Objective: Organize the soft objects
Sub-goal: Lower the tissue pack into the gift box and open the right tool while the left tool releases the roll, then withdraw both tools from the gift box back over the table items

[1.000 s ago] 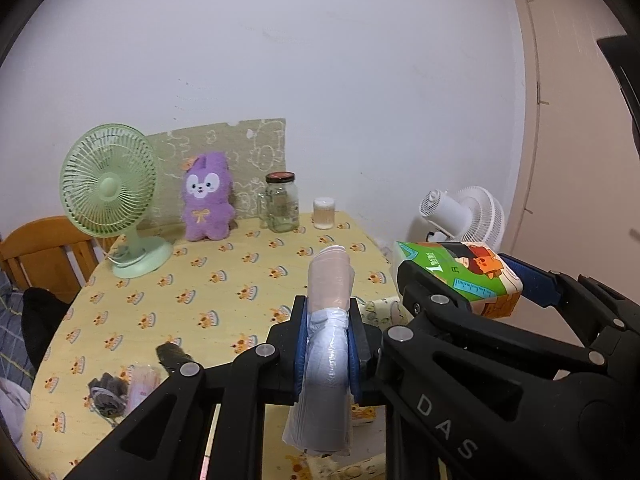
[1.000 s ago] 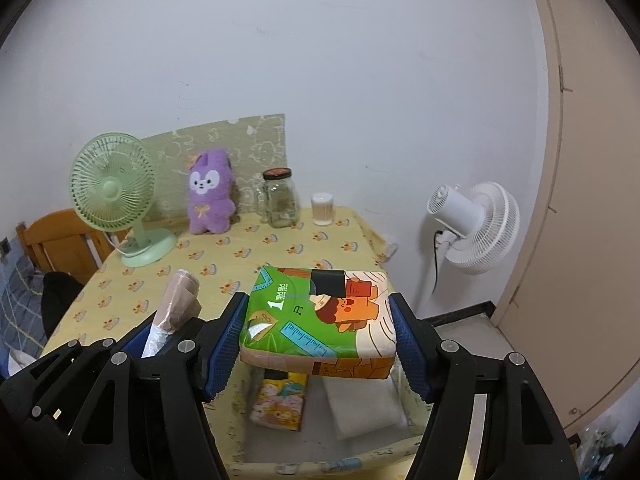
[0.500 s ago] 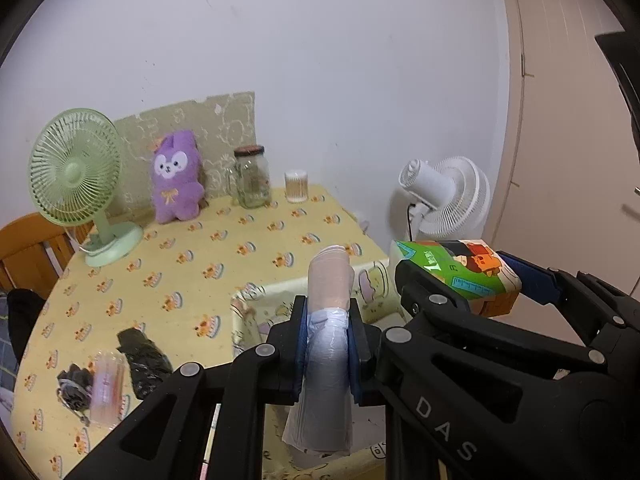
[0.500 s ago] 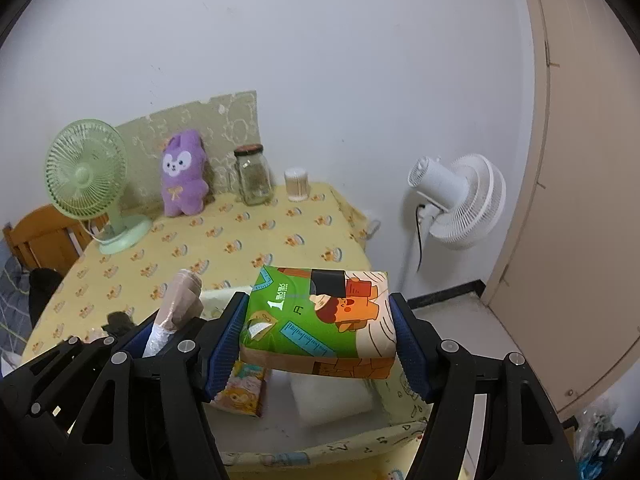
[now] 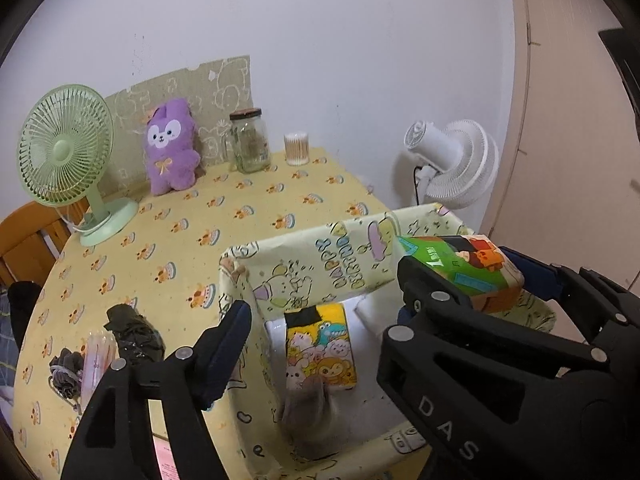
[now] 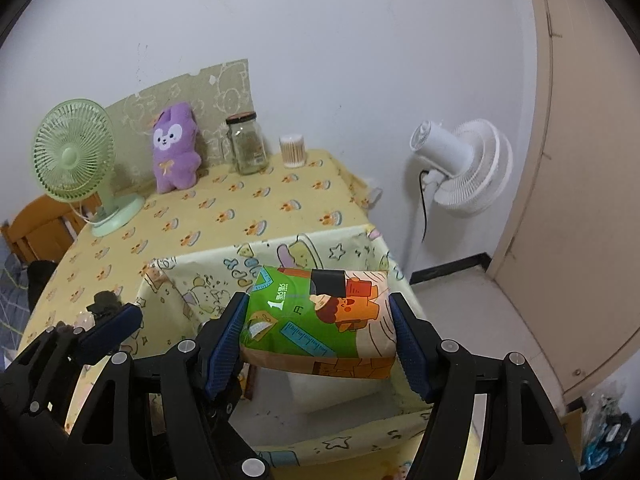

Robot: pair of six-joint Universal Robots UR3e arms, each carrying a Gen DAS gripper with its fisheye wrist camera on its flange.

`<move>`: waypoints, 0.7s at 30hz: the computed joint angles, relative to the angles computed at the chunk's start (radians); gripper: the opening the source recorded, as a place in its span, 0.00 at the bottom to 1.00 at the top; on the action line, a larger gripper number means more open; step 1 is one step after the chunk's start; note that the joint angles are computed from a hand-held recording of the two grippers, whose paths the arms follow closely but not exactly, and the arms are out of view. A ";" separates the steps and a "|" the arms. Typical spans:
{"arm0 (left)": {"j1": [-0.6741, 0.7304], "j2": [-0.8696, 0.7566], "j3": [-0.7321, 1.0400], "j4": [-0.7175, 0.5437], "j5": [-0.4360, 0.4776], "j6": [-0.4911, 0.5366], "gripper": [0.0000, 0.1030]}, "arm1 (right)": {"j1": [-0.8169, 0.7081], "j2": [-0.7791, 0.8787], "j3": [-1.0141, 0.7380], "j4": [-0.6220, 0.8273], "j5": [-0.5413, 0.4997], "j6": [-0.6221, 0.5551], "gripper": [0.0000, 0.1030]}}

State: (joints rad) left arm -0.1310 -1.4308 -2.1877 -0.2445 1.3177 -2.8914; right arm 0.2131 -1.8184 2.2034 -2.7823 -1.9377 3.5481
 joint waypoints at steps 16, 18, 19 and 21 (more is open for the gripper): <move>0.065 0.056 -0.029 -0.028 -0.072 0.045 0.79 | 0.039 0.029 -0.029 0.007 -0.002 0.038 0.94; 0.083 0.079 -0.038 -0.038 -0.086 0.049 0.79 | 0.060 0.031 -0.042 0.020 -0.025 0.043 0.95; 0.095 0.097 -0.045 -0.046 -0.096 0.054 0.79 | 0.070 0.031 -0.048 0.025 -0.035 0.048 0.95; 0.120 0.134 -0.059 -0.062 -0.115 0.064 0.80 | 0.097 0.036 -0.067 0.042 -0.060 0.064 0.95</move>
